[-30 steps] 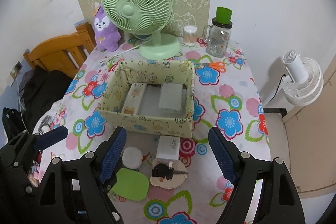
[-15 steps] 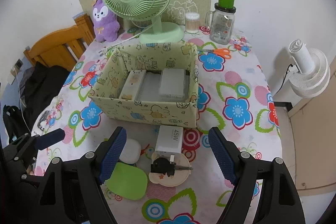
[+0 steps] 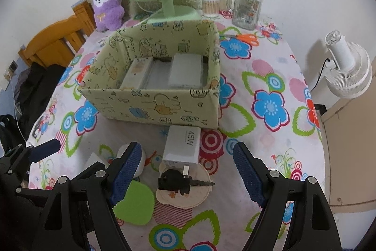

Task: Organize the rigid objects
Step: 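Move left tool to the white round case while right tool approaches the white charger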

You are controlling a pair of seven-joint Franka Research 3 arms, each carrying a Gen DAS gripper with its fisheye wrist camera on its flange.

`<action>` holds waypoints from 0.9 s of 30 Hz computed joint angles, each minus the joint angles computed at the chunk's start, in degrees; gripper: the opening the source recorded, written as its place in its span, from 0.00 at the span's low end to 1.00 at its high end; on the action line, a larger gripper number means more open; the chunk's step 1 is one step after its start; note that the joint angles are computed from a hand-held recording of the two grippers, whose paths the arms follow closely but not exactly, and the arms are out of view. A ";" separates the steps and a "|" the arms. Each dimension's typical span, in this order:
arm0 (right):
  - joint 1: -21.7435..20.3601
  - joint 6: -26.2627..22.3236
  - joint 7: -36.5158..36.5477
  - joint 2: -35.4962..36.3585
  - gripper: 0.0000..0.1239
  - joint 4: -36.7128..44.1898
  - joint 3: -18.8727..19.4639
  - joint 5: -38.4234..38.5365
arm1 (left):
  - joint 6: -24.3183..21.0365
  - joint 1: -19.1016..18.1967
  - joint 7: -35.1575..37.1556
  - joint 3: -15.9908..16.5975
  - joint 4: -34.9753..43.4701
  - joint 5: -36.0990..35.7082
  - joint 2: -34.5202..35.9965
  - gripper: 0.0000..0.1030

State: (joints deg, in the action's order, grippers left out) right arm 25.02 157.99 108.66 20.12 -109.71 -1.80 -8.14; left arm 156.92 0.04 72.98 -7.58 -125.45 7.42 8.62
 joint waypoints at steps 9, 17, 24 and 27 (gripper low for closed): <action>0.49 -1.37 0.60 2.69 0.67 1.68 -0.47 -0.19 | -0.73 0.09 0.30 -0.23 1.46 0.23 2.66 0.91; 0.78 -3.00 0.68 5.43 0.67 4.36 -0.86 0.08 | -1.51 -0.83 0.32 -0.48 4.48 2.42 5.91 0.91; 0.84 -4.66 0.42 7.78 0.67 7.01 -0.94 0.81 | -3.04 -0.98 0.65 -0.86 6.94 2.55 8.39 0.90; 0.75 -5.55 0.07 8.69 0.67 8.03 -0.83 1.28 | -4.04 -1.16 0.75 -0.88 7.92 2.71 9.31 0.89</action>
